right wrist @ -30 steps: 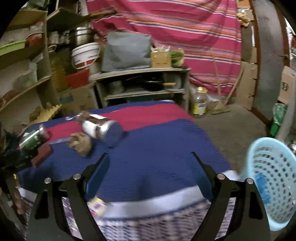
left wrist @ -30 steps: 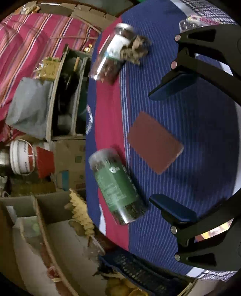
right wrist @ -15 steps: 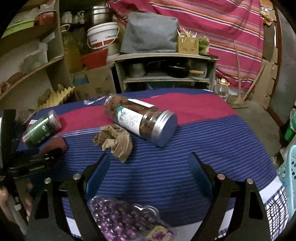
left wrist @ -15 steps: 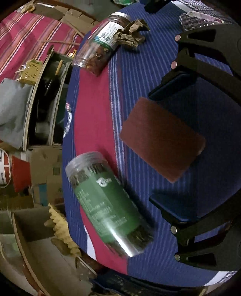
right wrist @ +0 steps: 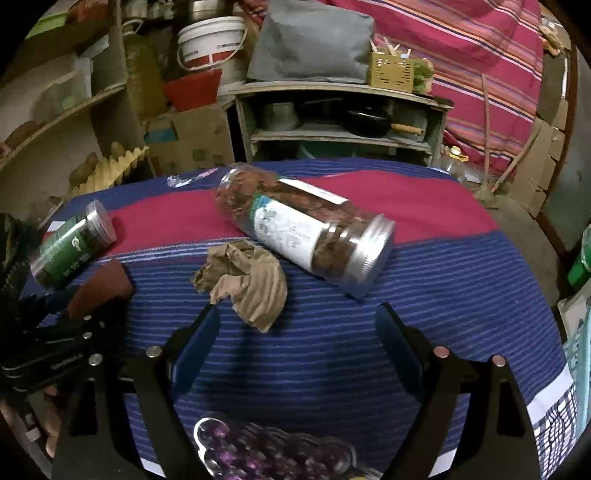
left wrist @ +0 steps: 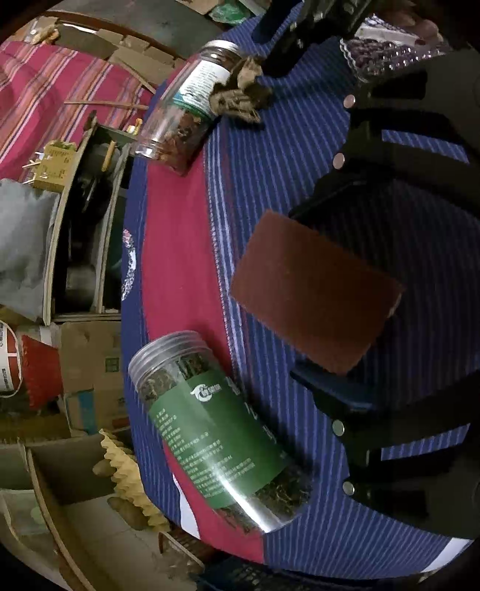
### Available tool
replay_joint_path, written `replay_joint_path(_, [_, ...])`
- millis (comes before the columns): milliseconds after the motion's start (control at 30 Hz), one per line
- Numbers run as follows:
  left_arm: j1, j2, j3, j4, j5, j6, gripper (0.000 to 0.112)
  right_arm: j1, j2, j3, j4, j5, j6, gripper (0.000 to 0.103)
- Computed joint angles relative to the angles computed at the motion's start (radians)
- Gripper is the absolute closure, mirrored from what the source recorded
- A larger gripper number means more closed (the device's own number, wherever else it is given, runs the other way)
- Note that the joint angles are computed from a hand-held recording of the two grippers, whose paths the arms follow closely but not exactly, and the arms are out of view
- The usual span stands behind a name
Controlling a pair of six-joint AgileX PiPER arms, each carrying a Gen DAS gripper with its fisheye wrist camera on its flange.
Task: Collect trash
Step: 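Grasp the maroon scouring pad with the left tool while the right tool grasps the crumpled beige paper, then carry the maroon pad and beige paper with both tools over the blue basket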
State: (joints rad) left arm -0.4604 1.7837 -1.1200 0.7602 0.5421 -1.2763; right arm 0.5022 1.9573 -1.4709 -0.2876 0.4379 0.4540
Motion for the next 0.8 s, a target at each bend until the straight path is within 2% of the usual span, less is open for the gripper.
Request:
replay_joint_path(67, [-0.008,-0.014,0.015,0.031,0.008,-0.039,0.037,0.006,0.016,-0.026,0.014,0.014,-0.028,0.028])
replay_joint_path(100, [-0.022,-0.023,0.022,0.060,0.026,-0.068,0.037,0.004,0.025,-0.041,0.034,0.024,-0.050,0.036])
replay_joint_path(200, [-0.050,-0.044,0.033,0.109,0.064,-0.115,0.037,-0.007,0.039,-0.060,0.134,0.029,-0.132,0.041])
replay_joint_path(267, [-0.073,-0.069,0.048,0.152,0.094,-0.166,0.037,-0.003,0.036,-0.052,0.134,0.014,-0.136,0.050])
replay_joint_path(333, [-0.087,-0.088,0.062,0.178,0.112,-0.202,0.037,-0.001,0.042,-0.056,0.161,0.017,-0.181,0.066])
replay_joint_path(400, [-0.102,-0.102,0.070,0.195,0.134,-0.230,0.037,-0.003,0.040,-0.051,0.187,0.010,-0.213,0.073])
replay_joint_path(600, [-0.145,-0.128,0.076,0.210,0.208,-0.274,0.037,-0.028,-0.027,0.029,0.253,-0.038,-0.301,0.075])
replay_joint_path(700, [-0.184,-0.149,0.070,0.203,0.253,-0.297,0.037,-0.047,-0.090,0.100,0.269,-0.069,-0.345,0.076])
replay_joint_path(800, [-0.237,-0.156,0.048,0.208,0.311,-0.308,0.037,-0.092,-0.192,0.215,0.356,-0.110,-0.461,0.076])
